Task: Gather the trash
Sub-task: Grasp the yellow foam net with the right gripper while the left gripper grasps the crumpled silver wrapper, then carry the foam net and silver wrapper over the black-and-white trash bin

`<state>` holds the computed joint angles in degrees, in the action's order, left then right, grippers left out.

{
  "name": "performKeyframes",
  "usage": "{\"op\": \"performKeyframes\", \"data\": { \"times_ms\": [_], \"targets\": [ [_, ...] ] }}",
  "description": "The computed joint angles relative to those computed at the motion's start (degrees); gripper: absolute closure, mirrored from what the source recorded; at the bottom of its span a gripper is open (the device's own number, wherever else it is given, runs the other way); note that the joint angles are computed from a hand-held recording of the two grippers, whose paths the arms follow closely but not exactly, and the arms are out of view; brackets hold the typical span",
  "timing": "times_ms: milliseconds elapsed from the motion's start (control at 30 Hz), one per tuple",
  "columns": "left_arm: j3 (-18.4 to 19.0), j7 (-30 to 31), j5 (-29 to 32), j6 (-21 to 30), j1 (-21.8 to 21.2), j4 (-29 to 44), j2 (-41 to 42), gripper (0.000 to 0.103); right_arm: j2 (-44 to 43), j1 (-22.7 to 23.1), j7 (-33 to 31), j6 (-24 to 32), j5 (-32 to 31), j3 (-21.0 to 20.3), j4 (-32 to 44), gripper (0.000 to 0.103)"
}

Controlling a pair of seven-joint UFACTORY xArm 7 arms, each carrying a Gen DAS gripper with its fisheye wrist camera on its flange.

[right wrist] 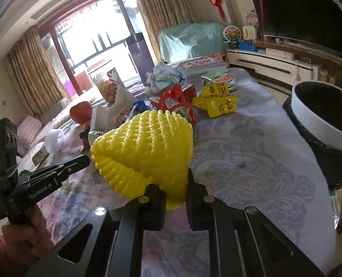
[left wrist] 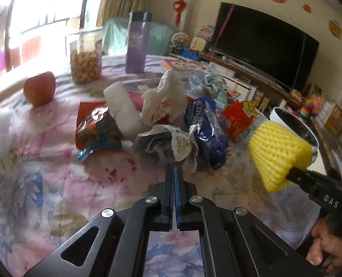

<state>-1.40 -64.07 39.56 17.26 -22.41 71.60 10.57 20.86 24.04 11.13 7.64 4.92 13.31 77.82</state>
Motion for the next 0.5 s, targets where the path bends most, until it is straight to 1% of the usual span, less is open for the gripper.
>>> {"op": "performKeyframes", "data": {
  "times_ms": [33, 67, 133, 200, 233, 300, 367, 400, 433, 500],
  "targets": [
    [-0.8, 2.0, -3.2, -1.2, 1.1, -0.3, 0.1, 0.094, -0.4, 0.0, 0.1, -0.2, 0.0, -0.1, -0.5, 0.09],
    [-1.0, 2.5, -4.7, -0.9, 1.2, -0.1, 0.1, 0.088, -0.5, 0.1, 0.3, -0.3, 0.0, -0.2, -0.6, 0.09],
    [0.3, -0.5, -2.9, 0.6, 0.1, 1.2, 0.3, 0.058, -0.8, -0.1, 0.3, -0.4, 0.2, -0.1, -0.8, 0.09],
    [0.8, -2.7, -1.8, 0.8, -0.2, 2.4, 0.8, 0.046, -0.9, -0.2, 0.3, -0.4, 0.2, -0.1, -0.9, 0.09],
    [0.9, -3.1, -2.1, 0.4, -0.1, 3.2, 1.2, 0.046, -0.8, 0.0, 0.5, -0.2, 0.0, -0.3, -0.6, 0.09],
    [0.8, -2.4, -2.9, 0.2, 0.2, 4.6, 2.4, 0.046, -0.6, -0.2, 0.7, 0.1, 0.1, -0.5, -0.1, 0.09],
    [1.2, -1.7, -3.5, 0.6, 0.0, 6.5, 4.0, 0.048, -0.5, -0.1, 1.1, 0.3, -0.2, -1.0, 0.2, 0.089],
    [0.8, -0.1, -4.9, 1.0, 0.3, 7.6, 5.2, 0.05, -0.3, 0.0, 1.3, 0.6, -0.4, -1.3, 0.6, 0.089],
    [0.4, 1.8, -6.5, 1.2, 0.5, 8.8, 6.4, 0.068, -0.2, -0.4, 1.0, 0.7, -0.2, -1.0, 0.7, 0.089],
    [0.0, 5.9, -9.6, 2.6, 0.7, 10.9, 8.6, 0.094, -0.1, -0.6, 1.1, 1.0, -0.2, -1.0, 0.9, 0.089]
  ]
}}
